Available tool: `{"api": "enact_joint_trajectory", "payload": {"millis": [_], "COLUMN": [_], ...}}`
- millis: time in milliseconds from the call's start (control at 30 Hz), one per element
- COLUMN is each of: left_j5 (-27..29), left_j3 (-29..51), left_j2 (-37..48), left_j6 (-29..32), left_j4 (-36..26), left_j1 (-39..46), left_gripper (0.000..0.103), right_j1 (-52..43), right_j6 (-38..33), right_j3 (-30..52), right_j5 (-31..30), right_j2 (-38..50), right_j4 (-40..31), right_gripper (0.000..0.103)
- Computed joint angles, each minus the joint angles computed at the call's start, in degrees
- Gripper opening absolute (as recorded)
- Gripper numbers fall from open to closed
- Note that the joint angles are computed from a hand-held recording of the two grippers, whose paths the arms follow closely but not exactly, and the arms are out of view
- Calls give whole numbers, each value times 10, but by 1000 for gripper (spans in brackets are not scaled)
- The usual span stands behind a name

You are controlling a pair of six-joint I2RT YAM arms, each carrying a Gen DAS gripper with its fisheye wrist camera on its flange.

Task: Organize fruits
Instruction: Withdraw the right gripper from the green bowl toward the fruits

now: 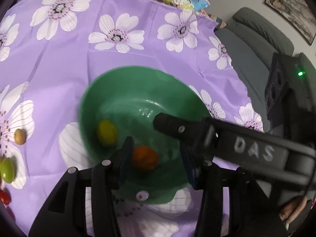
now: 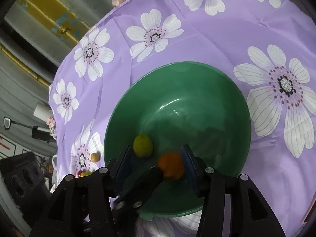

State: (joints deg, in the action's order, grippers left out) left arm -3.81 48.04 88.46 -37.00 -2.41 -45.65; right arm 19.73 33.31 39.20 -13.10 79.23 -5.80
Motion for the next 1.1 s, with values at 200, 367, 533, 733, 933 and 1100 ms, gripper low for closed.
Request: {"api": "enact_joint_trajectory", "payload": {"millis": [200, 367, 533, 733, 933, 1100], "left_j5": [-57, -117, -112, -37, 46, 91], "left_j3": [-94, -161, -233, -294, -303, -302], "left_j2": [-149, -290, -443, -560, -575, -585], "left_j6": [-30, -47, -42, -2, 49, 69], "left_j4": [-18, -113, -225, -298, -310, -319], "left_j1": [1, 24, 119, 309, 471, 539], "left_gripper": [62, 73, 74, 74, 74, 74], "right_j1": [38, 98, 165, 228, 282, 314], "right_j6": [6, 8, 8, 11, 9, 12], "right_j3": [-12, 9, 39, 49, 88, 109], "right_j5": [53, 108, 158, 194, 226, 215], "right_j2": [-43, -40, -11, 28, 97, 145], "right_j4": [6, 5, 17, 73, 67, 81], "right_gripper": [64, 68, 68, 81, 81, 81]}}
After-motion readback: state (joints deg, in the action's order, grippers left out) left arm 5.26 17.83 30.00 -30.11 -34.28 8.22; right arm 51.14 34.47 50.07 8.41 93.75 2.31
